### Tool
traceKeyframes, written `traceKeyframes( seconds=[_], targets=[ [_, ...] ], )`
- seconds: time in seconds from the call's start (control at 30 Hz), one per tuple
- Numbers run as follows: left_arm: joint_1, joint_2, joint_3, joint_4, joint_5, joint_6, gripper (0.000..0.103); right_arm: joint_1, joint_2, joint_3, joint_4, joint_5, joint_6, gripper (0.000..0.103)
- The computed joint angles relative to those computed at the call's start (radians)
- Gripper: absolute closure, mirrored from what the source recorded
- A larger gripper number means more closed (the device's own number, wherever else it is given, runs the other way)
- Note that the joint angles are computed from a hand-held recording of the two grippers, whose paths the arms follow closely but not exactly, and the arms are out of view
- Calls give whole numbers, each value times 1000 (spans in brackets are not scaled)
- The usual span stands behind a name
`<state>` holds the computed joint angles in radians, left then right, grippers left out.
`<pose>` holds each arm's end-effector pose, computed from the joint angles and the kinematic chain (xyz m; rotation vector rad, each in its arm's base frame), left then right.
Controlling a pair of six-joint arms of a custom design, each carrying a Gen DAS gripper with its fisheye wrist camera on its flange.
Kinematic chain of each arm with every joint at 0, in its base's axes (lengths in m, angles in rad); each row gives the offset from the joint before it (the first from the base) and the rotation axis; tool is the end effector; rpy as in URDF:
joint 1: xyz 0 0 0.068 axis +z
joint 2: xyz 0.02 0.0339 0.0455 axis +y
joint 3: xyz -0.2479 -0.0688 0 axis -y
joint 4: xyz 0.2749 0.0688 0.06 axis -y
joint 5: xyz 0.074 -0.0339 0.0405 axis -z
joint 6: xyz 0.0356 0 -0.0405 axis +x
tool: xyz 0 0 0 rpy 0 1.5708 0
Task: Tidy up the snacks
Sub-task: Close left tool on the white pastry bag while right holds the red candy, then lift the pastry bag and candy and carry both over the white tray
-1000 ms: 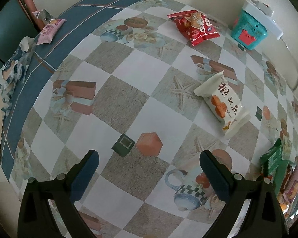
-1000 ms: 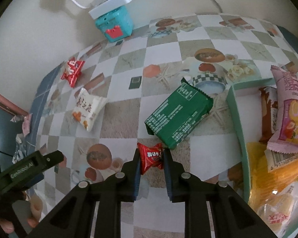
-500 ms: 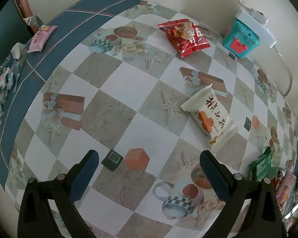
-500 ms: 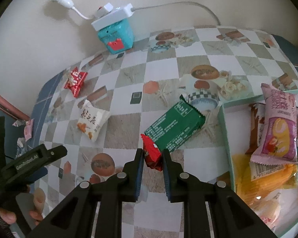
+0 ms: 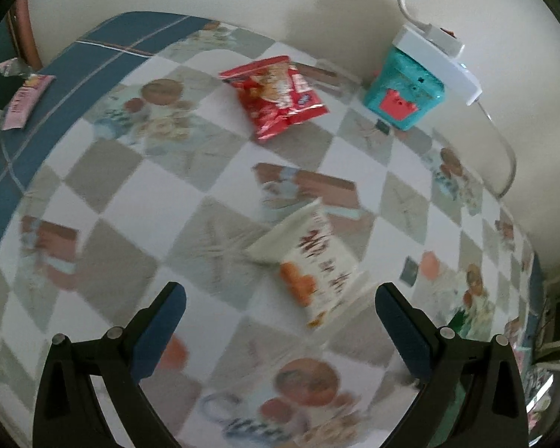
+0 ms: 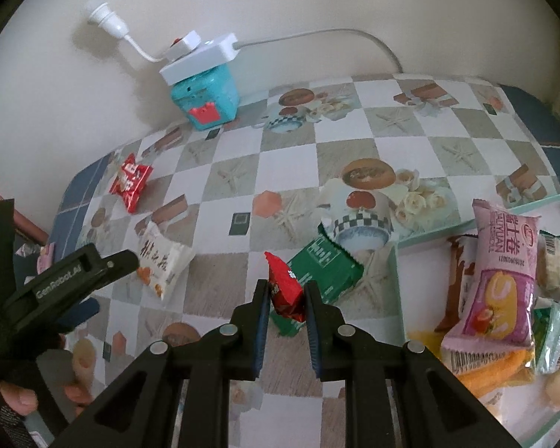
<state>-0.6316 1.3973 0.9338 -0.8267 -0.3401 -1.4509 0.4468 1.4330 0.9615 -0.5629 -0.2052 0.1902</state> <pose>0.2328 -0.1556 0.1851 -1.1385 2.4572 -0.0952 0.2798 0.1421 0.1941 -0.4140 2.6222 0.4878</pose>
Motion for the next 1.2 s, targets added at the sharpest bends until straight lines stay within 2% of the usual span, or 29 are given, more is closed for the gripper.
traceKeyframes(
  seconds=[0.2,0.43,0.87,1.0,1.1,1.2],
  targets=[
    [20,166,107,-28,-91,8,2,-28,42,19,30,-29,-3,83],
    [49,211,90,1,-37,21,2,-38,72,40,46,-34,-4,83],
    [46,99,-23,-6,16,-10,2,-41,64,39,37,-21,-3,83],
    [49,70,-49,6,5,7,12,-44,67,38,38,-24,-2,83],
    [45,84,-33,14,-1,32,21,-47,67,38,37,-26,-1,83],
    [34,116,-5,8,-9,45,26,-48,68,39,37,-28,-1,83]
  ],
)
